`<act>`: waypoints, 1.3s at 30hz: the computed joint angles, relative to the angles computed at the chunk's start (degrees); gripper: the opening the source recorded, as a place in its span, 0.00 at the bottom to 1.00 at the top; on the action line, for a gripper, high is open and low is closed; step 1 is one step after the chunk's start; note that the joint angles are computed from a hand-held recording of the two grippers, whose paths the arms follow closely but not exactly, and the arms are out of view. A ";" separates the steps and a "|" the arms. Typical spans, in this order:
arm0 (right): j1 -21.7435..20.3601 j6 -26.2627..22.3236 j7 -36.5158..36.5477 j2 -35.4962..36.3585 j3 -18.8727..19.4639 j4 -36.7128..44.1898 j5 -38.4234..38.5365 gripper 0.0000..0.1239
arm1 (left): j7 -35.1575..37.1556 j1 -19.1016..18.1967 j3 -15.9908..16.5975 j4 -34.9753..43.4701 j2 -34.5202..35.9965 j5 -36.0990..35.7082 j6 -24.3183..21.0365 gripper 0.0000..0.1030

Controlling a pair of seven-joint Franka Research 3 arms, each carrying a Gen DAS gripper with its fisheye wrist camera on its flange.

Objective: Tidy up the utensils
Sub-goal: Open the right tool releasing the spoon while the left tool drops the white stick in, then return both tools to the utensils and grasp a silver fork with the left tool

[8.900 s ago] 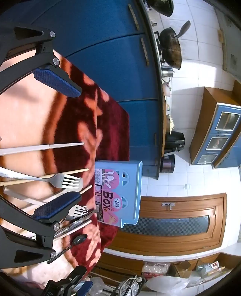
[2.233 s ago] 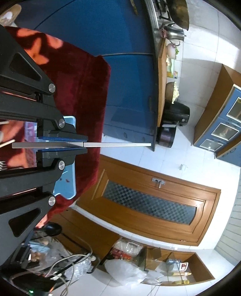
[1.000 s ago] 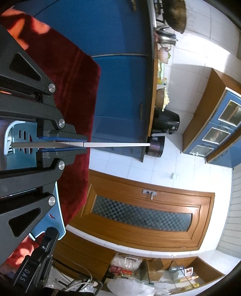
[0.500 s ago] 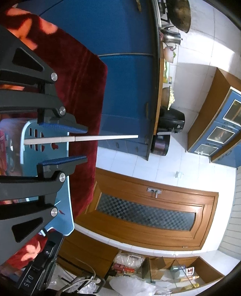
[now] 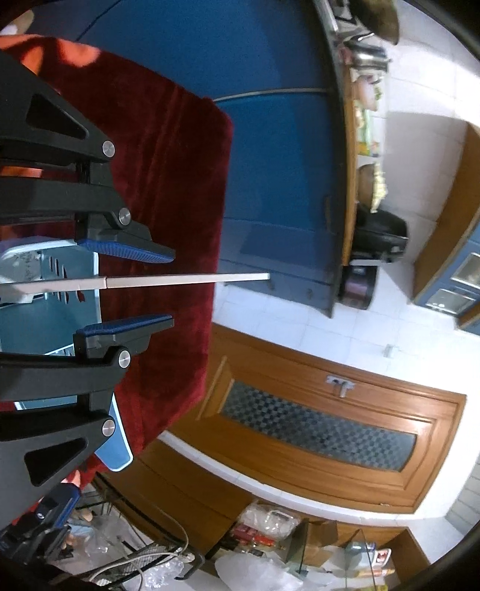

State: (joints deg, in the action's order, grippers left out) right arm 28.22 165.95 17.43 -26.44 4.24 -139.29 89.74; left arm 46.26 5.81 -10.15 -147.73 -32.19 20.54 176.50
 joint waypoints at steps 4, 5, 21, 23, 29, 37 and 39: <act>-0.16 -0.59 -0.95 -0.26 -0.26 -0.53 1.29 0.11 | -1.26 1.55 -1.49 -0.52 -0.42 0.36 0.85 0.05; -0.24 -0.69 -1.21 -0.44 -0.22 -0.73 1.71 0.11 | -2.74 4.29 -3.79 -1.31 -1.39 1.39 2.77 0.04; -2.09 -2.57 1.36 -2.56 0.02 -3.66 2.67 0.12 | -8.45 20.53 -20.15 -8.97 -11.95 0.18 11.13 0.04; -2.07 -2.77 1.54 -3.33 -0.17 -4.35 3.15 0.16 | -7.28 16.06 -16.47 -9.36 -11.02 0.64 9.06 0.06; -2.40 -2.36 4.07 -5.94 0.18 -6.56 2.44 0.22 | -5.06 7.98 -10.55 -11.28 -13.20 2.25 5.21 0.29; -1.48 -0.82 10.90 -10.26 -0.22 -9.87 -2.00 0.33 | -1.54 -3.77 -2.31 -13.43 -18.49 1.21 -2.50 0.40; -1.08 -0.30 13.27 -11.45 -0.26 -10.85 -4.10 0.33 | -0.87 -5.62 -1.31 -14.10 -20.29 0.64 -4.52 0.40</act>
